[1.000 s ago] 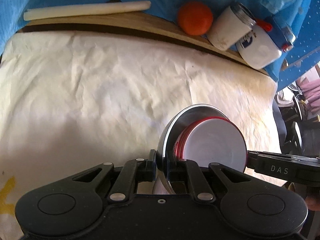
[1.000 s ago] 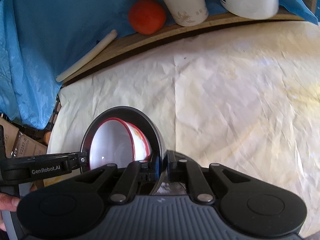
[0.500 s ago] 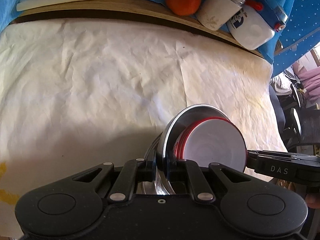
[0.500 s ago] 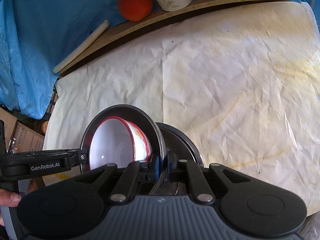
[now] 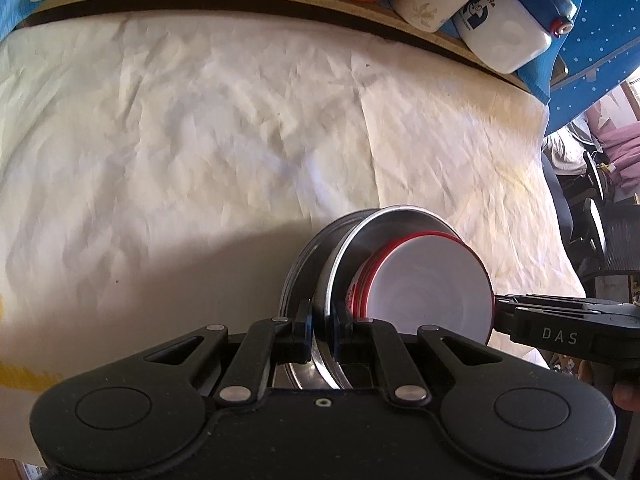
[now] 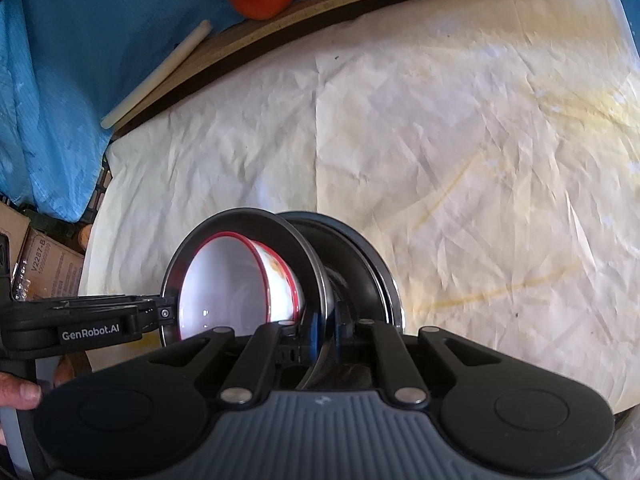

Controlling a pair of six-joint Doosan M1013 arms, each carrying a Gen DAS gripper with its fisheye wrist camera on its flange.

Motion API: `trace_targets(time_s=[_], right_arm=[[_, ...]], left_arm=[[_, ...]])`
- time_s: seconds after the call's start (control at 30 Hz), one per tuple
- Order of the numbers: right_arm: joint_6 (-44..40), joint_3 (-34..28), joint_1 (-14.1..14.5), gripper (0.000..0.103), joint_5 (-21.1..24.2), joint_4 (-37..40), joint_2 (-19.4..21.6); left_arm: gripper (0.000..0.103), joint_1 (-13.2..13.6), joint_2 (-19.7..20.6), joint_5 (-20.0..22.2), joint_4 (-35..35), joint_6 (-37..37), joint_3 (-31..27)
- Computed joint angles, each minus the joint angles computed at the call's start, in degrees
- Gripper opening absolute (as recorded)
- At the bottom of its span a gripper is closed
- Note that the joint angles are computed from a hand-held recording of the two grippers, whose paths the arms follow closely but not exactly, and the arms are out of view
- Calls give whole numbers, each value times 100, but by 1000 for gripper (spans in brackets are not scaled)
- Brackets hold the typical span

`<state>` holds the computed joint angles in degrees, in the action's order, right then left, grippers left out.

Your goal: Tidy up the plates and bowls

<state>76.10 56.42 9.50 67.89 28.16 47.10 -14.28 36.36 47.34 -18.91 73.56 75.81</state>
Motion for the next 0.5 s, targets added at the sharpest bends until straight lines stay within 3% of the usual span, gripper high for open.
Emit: trace_targets(time_s=[0.5], right_arm=[[6, 70, -21, 9, 37, -34, -35]], left_arm=[[9, -22, 20, 34, -68, 26, 23]])
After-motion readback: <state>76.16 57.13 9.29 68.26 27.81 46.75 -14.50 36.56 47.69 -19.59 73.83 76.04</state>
